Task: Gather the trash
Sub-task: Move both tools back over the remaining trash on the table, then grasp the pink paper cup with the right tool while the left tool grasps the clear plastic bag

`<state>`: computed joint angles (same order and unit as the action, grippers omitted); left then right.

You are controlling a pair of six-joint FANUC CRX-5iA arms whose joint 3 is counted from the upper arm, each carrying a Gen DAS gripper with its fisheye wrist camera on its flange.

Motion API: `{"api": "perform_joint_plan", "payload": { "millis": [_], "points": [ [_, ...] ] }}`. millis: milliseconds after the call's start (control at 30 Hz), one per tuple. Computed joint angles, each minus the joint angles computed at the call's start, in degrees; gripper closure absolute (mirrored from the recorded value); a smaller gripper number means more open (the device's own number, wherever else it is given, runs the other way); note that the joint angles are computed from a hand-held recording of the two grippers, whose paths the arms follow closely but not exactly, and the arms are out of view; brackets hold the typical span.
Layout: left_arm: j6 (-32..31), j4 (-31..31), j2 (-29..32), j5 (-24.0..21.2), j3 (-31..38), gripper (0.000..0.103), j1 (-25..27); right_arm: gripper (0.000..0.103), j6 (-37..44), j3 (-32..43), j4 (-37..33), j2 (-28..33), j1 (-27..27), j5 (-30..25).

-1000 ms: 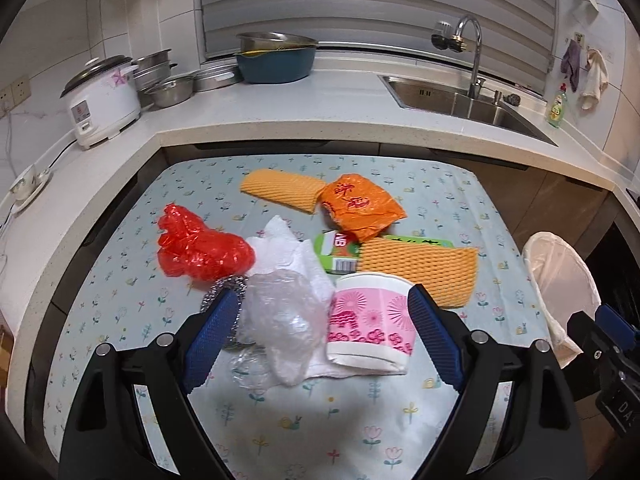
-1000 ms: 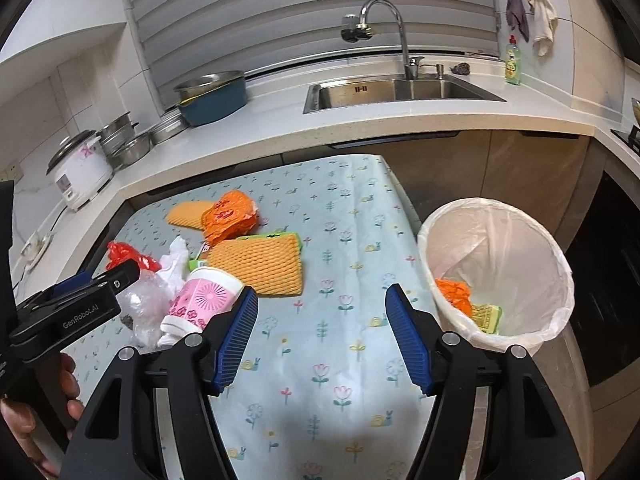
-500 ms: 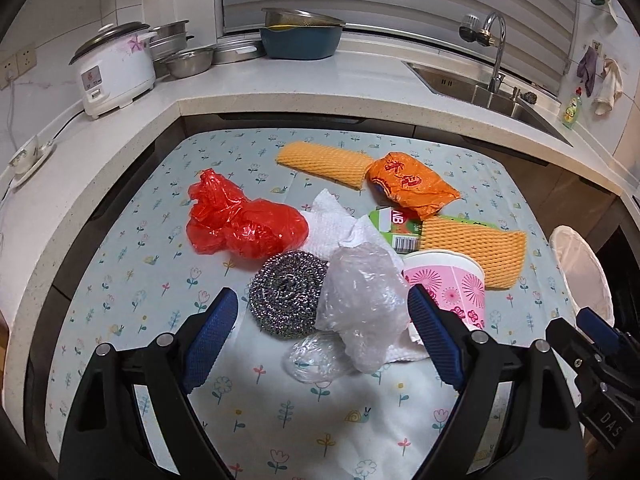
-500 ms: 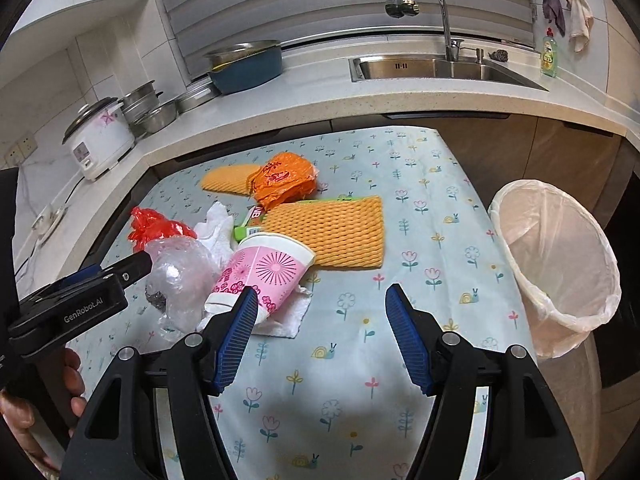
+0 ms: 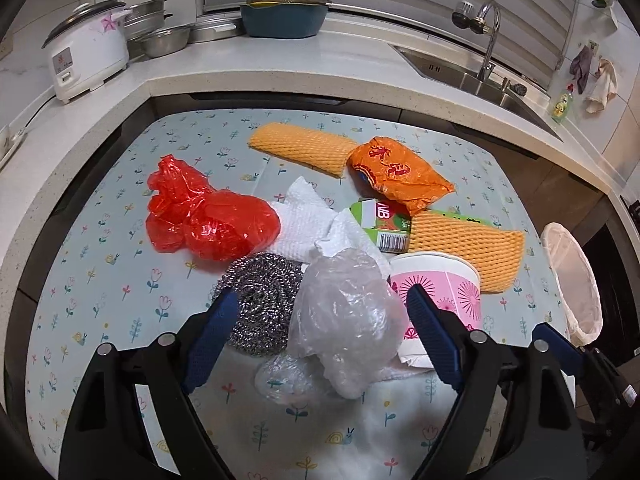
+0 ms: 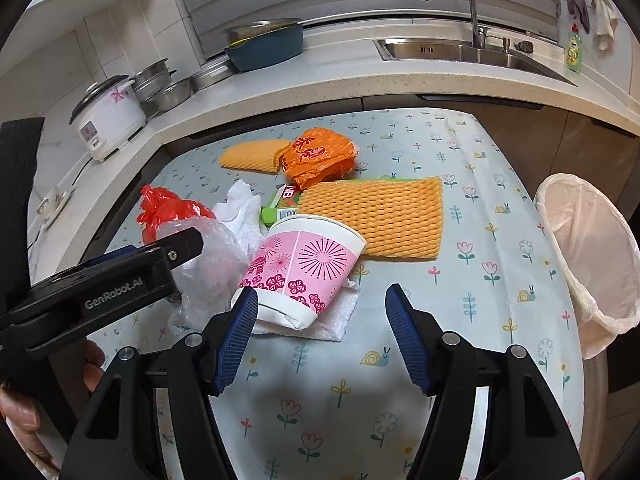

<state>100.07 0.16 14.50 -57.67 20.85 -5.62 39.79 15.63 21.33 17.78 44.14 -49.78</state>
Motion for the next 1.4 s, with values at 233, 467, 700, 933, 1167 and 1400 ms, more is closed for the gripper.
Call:
{"api": "perform_joint_plan", "payload": {
  "millis": [233, 467, 700, 933, 1167, 1400],
  "points": [
    [-4.0, 4.7, -0.6, 1.0, -1.7, 0.092, 1.2, 0.039, 1.4, 1.4, -1.8, 1.1, -0.7, 0.0],
    [-3.4, 5.1, -2.9, 3.0, -2.4, 0.095, 2.8, 0.039, 4.7, 4.6, -7.7, 3.3, -2.0, 0.5],
    [-2.8, 6.3, -3.2, 3.2, -2.2, 0.095, 4.6, 0.041, 7.3, 8.1, -11.6, 6.1, -2.6, -0.5],
    [-3.1, 8.5, -3.4, 3.1, -3.3, 0.095, 6.4, 0.058, 6.7, 8.0, -10.0, 6.8, -2.3, 0.4],
    [-3.2, 8.5, -3.8, 3.0, -3.8, 0.095, 5.8, 0.069, 7.6, 7.1, -10.3, 5.4, -2.4, 1.3],
    [-3.5, 8.1, -4.0, 2.2, -4.7, 0.095, 4.6, 0.074, 12.8, 7.6, -16.9, 3.9, -2.6, 1.5]
  ]
}}
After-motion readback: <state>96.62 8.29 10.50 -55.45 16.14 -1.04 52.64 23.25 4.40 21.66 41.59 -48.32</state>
